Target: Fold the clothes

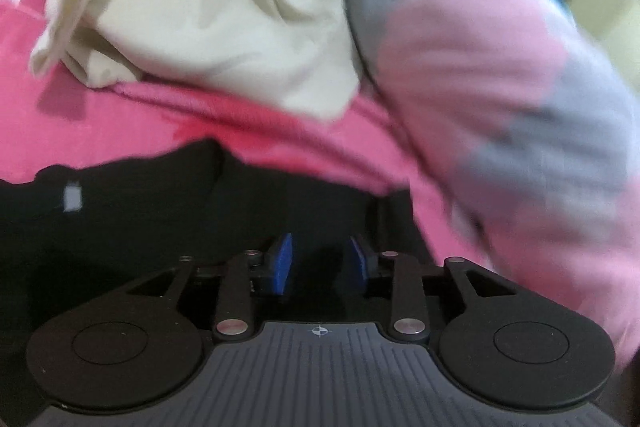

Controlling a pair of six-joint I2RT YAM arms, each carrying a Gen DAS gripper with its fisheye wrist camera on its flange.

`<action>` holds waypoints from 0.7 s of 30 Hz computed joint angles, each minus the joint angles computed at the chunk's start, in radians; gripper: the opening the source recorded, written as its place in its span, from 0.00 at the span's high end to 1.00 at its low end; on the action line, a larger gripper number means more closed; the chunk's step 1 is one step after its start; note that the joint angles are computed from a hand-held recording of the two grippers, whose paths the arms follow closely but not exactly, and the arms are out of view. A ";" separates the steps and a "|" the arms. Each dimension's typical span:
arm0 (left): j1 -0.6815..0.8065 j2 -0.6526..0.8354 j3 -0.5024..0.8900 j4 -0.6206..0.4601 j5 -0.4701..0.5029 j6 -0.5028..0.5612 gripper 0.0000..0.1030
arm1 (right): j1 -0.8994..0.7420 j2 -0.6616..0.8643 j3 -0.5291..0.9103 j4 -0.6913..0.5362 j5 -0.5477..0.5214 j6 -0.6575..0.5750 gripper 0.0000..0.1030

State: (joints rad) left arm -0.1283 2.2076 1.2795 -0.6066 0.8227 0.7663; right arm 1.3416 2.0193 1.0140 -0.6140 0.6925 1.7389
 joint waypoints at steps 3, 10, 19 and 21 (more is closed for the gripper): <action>0.002 -0.066 -0.108 0.094 -0.048 0.077 0.69 | -0.006 0.012 0.015 -0.011 -0.004 -0.001 0.93; -0.011 -0.151 -0.285 0.334 -0.097 0.036 0.72 | -0.018 0.043 0.065 -0.057 -0.016 -0.042 0.92; -0.019 -0.164 -0.293 0.358 -0.113 -0.001 0.91 | -0.018 0.051 0.069 -0.057 -0.017 -0.035 0.92; -0.017 -0.170 -0.300 0.360 -0.114 -0.001 0.99 | -0.018 0.053 0.071 -0.058 -0.016 -0.036 0.92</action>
State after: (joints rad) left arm -0.1454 2.0374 0.9795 -0.2462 0.7084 0.7654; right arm 1.3235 2.0727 1.0848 -0.6719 0.6769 1.7024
